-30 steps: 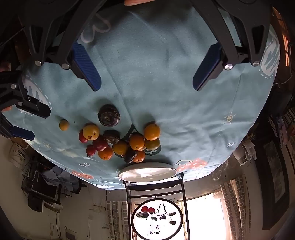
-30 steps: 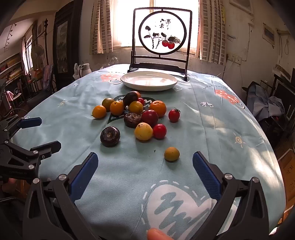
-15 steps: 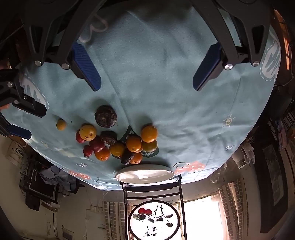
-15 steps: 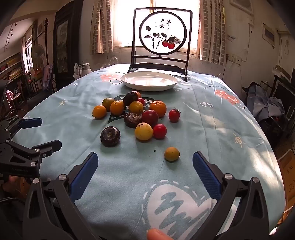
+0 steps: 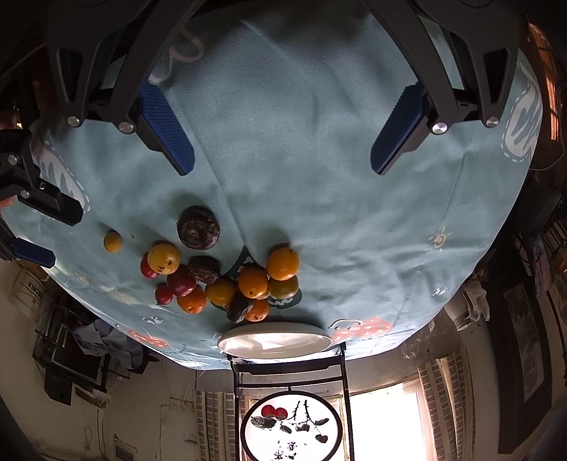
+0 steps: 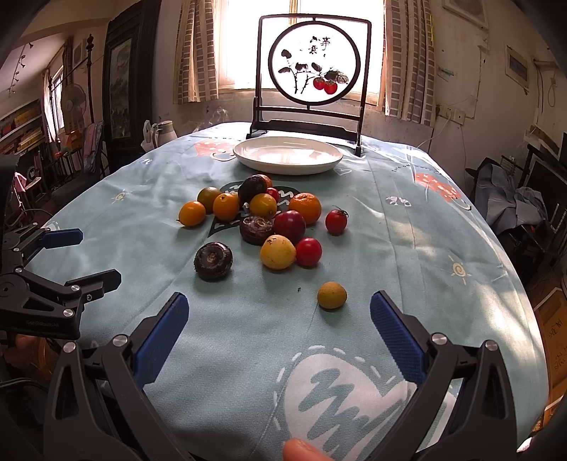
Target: Organize fruits
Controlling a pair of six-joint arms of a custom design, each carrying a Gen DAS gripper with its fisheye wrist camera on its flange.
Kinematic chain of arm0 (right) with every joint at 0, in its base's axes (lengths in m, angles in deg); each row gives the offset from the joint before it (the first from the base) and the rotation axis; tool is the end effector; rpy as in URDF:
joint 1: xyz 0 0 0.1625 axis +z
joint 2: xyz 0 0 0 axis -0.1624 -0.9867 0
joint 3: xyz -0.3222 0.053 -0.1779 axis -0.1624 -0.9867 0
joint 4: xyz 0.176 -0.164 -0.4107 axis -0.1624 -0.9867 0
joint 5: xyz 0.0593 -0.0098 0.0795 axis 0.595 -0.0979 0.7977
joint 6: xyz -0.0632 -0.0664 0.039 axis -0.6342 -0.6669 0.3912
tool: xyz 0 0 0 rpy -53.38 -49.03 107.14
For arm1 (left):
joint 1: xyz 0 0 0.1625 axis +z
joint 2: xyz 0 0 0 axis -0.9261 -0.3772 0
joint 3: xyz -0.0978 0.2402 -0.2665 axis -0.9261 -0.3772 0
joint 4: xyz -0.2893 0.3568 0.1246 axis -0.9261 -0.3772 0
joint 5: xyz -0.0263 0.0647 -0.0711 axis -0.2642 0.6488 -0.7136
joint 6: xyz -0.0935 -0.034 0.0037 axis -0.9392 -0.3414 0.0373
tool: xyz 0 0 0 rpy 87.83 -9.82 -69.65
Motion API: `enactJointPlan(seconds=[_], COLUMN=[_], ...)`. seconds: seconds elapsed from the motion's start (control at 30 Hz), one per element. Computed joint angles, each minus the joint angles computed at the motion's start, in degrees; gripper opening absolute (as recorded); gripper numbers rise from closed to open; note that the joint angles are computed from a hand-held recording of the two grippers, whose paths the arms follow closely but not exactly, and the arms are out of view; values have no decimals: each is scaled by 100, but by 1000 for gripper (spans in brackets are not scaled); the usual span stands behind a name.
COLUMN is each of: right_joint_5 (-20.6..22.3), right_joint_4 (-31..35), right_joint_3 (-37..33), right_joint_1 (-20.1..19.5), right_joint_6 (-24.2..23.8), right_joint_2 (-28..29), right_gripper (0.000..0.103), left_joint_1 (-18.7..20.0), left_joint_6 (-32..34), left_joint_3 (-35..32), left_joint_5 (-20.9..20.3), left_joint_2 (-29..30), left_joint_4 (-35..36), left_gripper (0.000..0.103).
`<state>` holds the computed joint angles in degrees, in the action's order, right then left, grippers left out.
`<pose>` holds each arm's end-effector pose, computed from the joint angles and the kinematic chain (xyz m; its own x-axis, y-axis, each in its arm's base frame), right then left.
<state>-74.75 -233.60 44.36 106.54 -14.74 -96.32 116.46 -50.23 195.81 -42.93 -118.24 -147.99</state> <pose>0.1494 -0.4579 0.1204 -0.6719 -0.2161 0.7084 -0.6619 0.6043 -0.4435 -0.1373 -0.4730 0.0987 -0.6508 0.2288 -0.7240 0.6470 0.6662 -0.3710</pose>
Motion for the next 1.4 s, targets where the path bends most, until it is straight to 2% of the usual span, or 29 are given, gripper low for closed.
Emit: enactJointPlan(seconds=[1.4], right_joint_5=[16], right_joint_4=[-15], right_joint_3=[29], right_joint_1=[-12], right_joint_6=[-20], right_joint_2=[8], right_gripper=[102], left_joint_1=[36], left_joint_6=[-103], left_joint_3=[-10], left_joint_5=[12], left_joint_2=[5], left_joint_4=[127], left_gripper=[101])
